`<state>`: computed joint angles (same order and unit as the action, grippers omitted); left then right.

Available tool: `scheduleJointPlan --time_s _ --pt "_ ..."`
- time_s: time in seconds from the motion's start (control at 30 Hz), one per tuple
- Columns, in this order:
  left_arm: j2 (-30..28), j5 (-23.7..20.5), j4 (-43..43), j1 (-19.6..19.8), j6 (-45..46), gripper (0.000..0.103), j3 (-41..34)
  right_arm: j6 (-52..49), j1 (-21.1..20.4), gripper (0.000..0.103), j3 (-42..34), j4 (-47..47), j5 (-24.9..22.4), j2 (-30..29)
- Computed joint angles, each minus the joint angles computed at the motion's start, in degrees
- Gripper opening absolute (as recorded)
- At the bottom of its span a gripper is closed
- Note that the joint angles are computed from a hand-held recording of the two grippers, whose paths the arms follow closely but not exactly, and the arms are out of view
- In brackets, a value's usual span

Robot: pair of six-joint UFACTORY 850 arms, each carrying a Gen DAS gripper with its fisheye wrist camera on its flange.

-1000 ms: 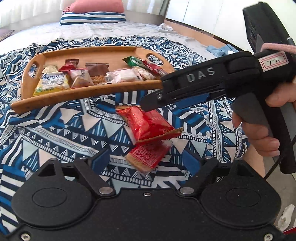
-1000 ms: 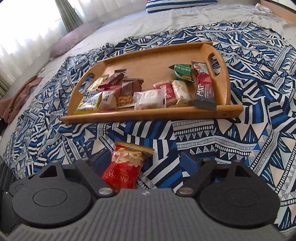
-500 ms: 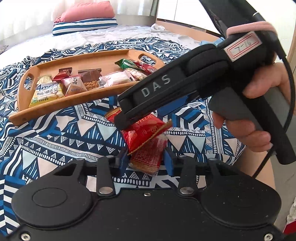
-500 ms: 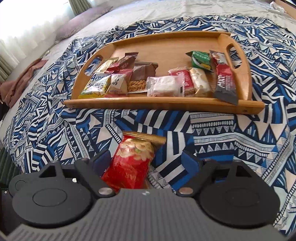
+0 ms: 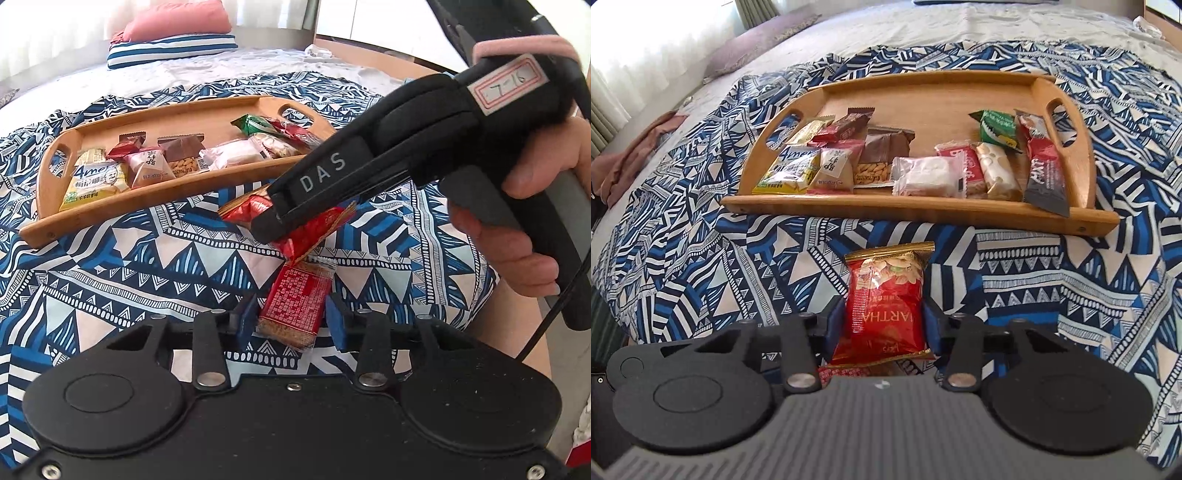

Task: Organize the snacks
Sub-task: 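Carry the red square packet in the left tool while the right tool carries the ARTHA bag to the tray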

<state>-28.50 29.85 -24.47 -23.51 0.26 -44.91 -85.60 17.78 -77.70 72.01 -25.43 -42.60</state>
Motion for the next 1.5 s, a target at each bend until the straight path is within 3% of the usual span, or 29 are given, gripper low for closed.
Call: scheduleJointPlan --time_s 0.4,0.73,1.0,1.23,1.5 --pt "0.42 2.93 -7.49 -0.88 4.76 0.034 -0.2 -12.05 -1.35 0.048 2.99 14.25 3.06 2.21" --pt "2.54 3.59 -12.21 2.24 7.9 0.034 -1.35 -20.8 -2.85 0.048 1.96 25.91 1.13 2.48" --pt "2.25 2.26 -11.48 7.61 6.99 0.034 -6.01 -24.25 -3.61 0.048 -3.33 32.92 -2.83 -0.54" --pt "-1.62 -0.96 -7.39 12.5 2.31 0.034 -13.52 -20.9 -2.75 0.048 -11.43 31.58 -2.08 -5.43" --pt "-9.9 -4.95 -11.02 16.05 3.42 0.034 -24.59 -20.28 0.0 0.048 -20.9 28.36 1.48 -12.31"
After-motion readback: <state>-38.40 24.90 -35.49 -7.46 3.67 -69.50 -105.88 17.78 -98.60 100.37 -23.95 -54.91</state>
